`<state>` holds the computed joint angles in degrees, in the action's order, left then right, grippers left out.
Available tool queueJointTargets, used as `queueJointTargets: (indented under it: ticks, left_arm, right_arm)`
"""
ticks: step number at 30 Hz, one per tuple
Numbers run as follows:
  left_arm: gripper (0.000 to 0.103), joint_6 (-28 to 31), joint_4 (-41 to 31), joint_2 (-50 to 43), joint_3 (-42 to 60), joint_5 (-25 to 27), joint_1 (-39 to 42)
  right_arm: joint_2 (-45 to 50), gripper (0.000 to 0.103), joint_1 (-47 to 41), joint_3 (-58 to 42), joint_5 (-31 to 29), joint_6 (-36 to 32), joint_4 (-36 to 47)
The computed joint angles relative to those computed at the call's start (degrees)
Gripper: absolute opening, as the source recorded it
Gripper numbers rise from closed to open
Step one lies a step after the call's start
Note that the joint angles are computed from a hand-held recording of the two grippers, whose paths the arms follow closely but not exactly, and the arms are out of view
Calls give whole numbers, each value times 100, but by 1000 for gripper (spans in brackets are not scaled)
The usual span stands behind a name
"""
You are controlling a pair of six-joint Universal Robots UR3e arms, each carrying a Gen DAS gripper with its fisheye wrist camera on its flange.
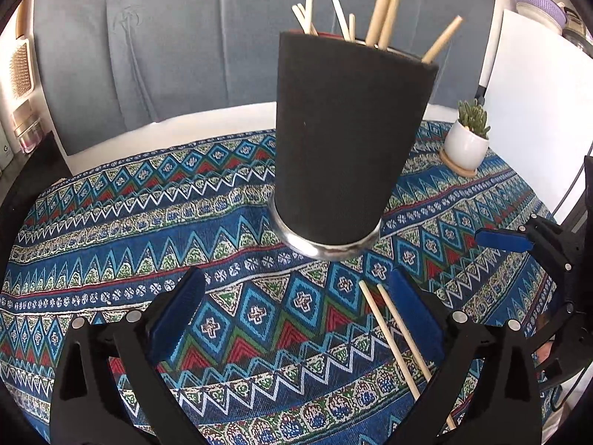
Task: Organize utensils
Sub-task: 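Withdraw both open tools and move them back toward the last sticks, then close the left tool on a wooden stick while the right tool grasps another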
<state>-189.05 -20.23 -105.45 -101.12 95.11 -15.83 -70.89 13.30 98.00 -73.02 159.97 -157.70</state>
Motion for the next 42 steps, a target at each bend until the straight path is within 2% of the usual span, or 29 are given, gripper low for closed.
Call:
queueJointTargets:
  ticks: [7, 10, 19, 22, 27, 35, 42]
  left_arm:
    - [97, 182, -511, -297, 274, -145, -156]
    - [97, 159, -573, -357, 284, -111, -218]
    - [97, 151, -1012, -501, 465, -433, -262]
    - [97, 249, -893, -594, 475, -276, -356]
    - [97, 348, -805, -546, 376, -384, -293]
    - [97, 616, -924, -303, 130, -268, -306]
    - [97, 724, -970, -52, -125, -380, -212]
  right_arm:
    - [-42, 87, 256, 47, -186, -177, 397]
    - [-35, 87, 318, 113, -235, -212, 401]
    - [46, 88, 411, 146, -303, -220, 539]
    - [62, 91, 371, 164, -262, -87, 548]
    - [50, 95, 324, 347, -254, 174, 314]
    - [-83, 96, 179, 485, -57, -110, 411]
    - [-399, 95, -19, 812, 159, -560, 609]
